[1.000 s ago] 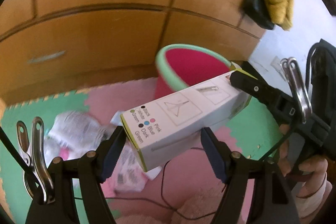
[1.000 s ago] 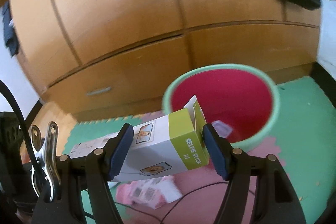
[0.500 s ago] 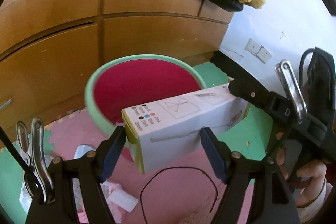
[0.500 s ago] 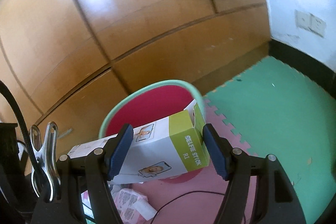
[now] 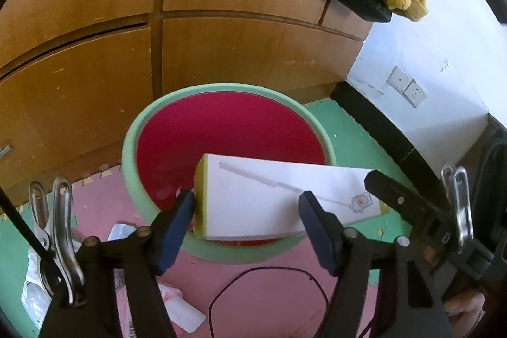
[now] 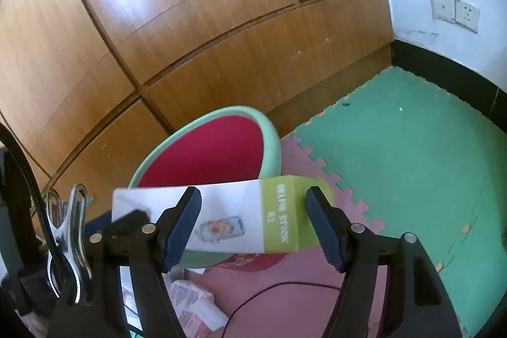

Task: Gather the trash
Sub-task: 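Carry the white box in both tools up over the red bin, then open both tools to drop the white box into the bin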

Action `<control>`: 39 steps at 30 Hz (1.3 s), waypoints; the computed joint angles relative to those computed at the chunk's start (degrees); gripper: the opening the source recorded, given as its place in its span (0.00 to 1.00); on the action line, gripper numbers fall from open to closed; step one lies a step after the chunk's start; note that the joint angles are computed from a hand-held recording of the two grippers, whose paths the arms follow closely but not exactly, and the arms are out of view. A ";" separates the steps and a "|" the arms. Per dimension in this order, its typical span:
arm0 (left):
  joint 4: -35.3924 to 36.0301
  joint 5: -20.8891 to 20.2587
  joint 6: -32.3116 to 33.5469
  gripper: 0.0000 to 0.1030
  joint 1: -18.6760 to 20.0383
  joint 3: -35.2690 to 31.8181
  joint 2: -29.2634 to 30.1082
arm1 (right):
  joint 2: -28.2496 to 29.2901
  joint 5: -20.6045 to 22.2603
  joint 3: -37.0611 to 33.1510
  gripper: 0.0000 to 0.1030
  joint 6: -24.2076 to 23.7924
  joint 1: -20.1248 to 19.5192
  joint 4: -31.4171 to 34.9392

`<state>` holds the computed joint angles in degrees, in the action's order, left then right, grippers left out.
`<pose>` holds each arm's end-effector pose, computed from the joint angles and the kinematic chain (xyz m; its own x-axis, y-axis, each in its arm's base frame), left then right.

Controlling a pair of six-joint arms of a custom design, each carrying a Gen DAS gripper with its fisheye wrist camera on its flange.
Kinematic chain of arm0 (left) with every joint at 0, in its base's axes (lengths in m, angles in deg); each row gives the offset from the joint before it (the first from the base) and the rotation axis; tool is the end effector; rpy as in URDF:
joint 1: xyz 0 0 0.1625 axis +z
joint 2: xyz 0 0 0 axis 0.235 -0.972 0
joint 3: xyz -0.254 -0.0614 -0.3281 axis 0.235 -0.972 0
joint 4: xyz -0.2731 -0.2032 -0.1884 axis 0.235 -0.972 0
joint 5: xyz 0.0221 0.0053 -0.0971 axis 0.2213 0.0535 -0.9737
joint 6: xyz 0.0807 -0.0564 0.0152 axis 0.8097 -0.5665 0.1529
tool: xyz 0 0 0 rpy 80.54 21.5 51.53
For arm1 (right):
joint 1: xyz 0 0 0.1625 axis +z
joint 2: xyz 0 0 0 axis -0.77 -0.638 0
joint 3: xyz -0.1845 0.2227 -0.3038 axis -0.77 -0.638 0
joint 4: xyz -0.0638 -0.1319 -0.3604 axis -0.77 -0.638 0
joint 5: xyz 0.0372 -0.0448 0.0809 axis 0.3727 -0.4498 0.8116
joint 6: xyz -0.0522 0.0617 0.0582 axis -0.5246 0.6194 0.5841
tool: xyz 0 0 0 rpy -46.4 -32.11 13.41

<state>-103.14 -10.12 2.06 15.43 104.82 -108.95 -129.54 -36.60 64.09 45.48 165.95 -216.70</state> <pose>-0.4799 -0.4884 0.2793 -0.7973 0.3450 -0.4952 0.5507 0.7517 -0.3630 0.2742 -0.4000 0.3939 -0.9390 0.0970 0.3299 -0.2097 0.5987 -0.7731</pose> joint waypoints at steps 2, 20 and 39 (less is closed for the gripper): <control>0.10 0.17 -0.27 0.69 -0.04 0.21 -0.21 | 0.19 -0.14 0.13 0.69 -0.32 0.09 -0.22; 0.17 2.05 -3.61 0.69 0.68 0.59 -1.39 | 0.37 -1.09 0.82 0.69 -2.44 1.16 -4.18; 4.93 5.08 -13.70 0.69 -2.89 8.74 -10.87 | 4.06 -6.71 1.18 0.69 -21.36 10.19 -5.62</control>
